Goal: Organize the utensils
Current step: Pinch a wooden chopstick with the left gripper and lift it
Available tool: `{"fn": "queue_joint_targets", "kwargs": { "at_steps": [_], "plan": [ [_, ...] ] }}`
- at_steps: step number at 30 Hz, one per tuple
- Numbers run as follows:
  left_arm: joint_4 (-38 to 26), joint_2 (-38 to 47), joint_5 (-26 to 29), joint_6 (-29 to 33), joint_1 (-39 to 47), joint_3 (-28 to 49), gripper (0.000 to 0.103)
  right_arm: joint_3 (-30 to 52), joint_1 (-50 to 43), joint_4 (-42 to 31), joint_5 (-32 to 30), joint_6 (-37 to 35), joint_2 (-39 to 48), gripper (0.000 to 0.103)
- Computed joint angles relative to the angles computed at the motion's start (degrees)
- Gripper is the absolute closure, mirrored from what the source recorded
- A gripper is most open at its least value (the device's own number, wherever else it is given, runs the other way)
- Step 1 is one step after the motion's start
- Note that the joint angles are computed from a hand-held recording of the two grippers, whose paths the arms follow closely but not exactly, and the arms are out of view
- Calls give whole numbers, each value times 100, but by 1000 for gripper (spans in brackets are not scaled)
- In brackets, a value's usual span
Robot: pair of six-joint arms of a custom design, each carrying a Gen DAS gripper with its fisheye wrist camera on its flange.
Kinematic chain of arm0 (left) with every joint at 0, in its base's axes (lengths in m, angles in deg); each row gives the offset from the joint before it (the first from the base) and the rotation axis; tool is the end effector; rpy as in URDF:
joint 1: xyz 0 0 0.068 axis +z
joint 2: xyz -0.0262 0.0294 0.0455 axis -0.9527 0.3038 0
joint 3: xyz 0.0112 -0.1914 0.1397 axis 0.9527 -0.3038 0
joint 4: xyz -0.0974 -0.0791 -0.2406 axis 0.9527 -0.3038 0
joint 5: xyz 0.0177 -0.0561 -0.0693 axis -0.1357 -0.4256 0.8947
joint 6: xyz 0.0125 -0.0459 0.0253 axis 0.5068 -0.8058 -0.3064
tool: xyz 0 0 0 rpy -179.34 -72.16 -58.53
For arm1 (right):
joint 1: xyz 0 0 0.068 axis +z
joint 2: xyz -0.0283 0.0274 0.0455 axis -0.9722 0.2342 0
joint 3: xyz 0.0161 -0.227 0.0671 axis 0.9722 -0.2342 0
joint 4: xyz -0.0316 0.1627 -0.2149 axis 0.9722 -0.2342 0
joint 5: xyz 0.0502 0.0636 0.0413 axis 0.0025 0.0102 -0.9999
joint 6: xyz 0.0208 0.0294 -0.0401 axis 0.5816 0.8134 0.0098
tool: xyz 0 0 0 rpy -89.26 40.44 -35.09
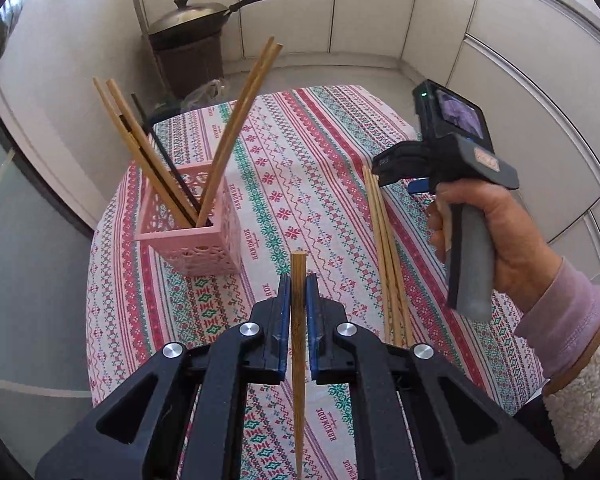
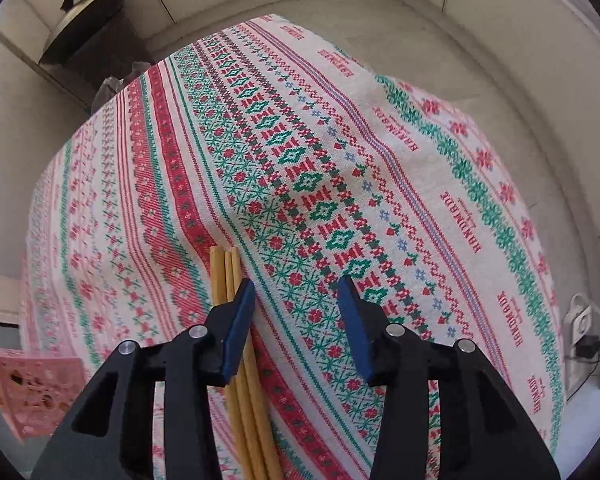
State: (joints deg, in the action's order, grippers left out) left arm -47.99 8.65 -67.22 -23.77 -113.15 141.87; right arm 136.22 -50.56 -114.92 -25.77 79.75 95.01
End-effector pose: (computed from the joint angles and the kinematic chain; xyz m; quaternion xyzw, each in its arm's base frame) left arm 0.1225 -0.0894 0.2672 -0.0563 0.9653 0.0050 0.2551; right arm 0.3522 0.1737 0.1566 0.0303 0.9882 0.0973 0.1145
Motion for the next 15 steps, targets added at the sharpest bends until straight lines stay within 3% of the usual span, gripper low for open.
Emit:
{"fn": "queue_joint_targets", "kwargs": {
  "at_steps": [8, 15],
  "plan": [
    [-84, -307, 187, 288, 397, -82, 96, -47, -265, 133, -759, 118, -38, 59],
    [-178, -547, 317, 457, 656, -197, 96, 85, -26, 124, -468, 203, 74, 59]
  ]
}}
